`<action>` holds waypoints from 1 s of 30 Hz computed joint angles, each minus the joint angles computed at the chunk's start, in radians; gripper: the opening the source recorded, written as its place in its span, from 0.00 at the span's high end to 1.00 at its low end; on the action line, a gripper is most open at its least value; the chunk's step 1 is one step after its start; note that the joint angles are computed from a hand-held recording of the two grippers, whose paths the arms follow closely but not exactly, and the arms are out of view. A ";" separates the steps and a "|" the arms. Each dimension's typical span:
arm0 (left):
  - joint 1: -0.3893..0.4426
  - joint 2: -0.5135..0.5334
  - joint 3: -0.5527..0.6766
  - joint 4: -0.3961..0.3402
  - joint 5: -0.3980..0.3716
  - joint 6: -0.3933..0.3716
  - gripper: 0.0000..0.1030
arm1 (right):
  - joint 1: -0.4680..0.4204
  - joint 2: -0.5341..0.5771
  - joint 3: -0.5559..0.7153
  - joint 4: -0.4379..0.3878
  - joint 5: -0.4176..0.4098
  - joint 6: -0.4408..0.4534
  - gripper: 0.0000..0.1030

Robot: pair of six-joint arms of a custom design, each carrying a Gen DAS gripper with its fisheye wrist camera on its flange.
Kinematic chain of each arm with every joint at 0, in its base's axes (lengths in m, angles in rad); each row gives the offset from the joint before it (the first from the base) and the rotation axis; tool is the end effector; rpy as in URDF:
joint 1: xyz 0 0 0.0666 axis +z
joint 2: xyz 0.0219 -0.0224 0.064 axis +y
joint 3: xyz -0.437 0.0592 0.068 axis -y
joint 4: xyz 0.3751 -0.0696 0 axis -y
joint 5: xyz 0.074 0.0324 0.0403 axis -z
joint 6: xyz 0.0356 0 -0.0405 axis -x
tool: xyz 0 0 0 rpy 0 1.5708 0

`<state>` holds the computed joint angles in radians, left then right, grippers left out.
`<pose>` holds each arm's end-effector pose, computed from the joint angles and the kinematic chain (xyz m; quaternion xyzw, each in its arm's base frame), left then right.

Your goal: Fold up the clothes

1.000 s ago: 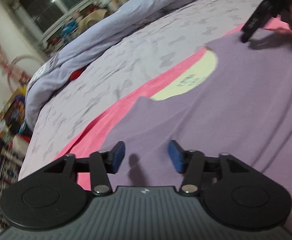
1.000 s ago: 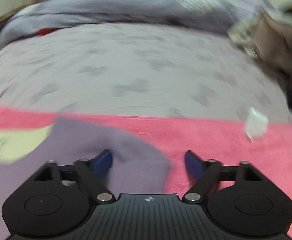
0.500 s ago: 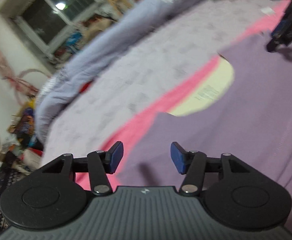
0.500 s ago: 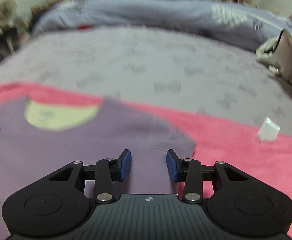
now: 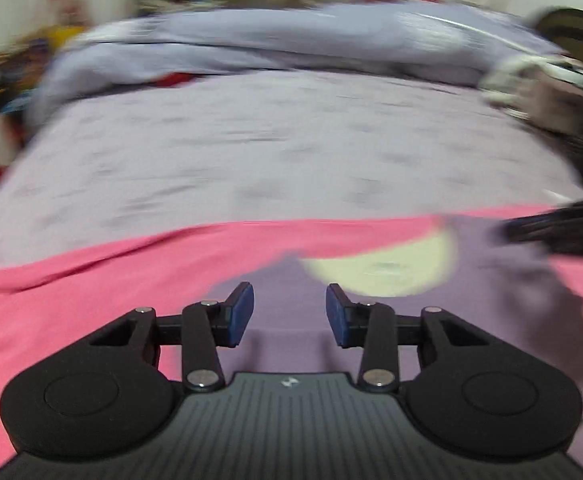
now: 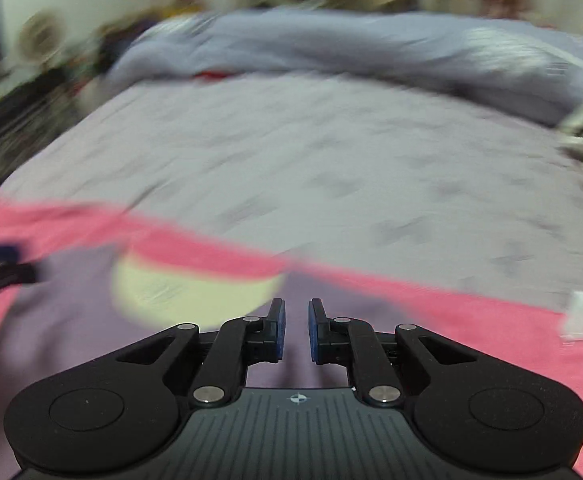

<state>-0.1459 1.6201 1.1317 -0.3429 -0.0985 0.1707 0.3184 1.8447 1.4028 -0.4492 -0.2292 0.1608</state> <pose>0.5112 -0.0720 0.3067 -0.0293 0.9310 -0.0116 0.3637 0.5796 0.1991 0.2879 -0.2593 0.9008 0.1335 0.3216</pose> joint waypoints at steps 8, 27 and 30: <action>-0.066 0.168 0.137 -0.144 -0.089 0.068 0.57 | 0.079 0.080 0.046 -0.033 0.006 -0.013 0.87; -0.045 0.166 0.114 -0.135 -0.218 0.033 0.45 | 0.045 0.067 -0.005 0.044 0.154 -0.013 0.81; -0.033 0.187 0.159 -0.178 -0.248 0.056 0.34 | 0.036 0.116 0.075 0.029 0.132 -0.123 0.73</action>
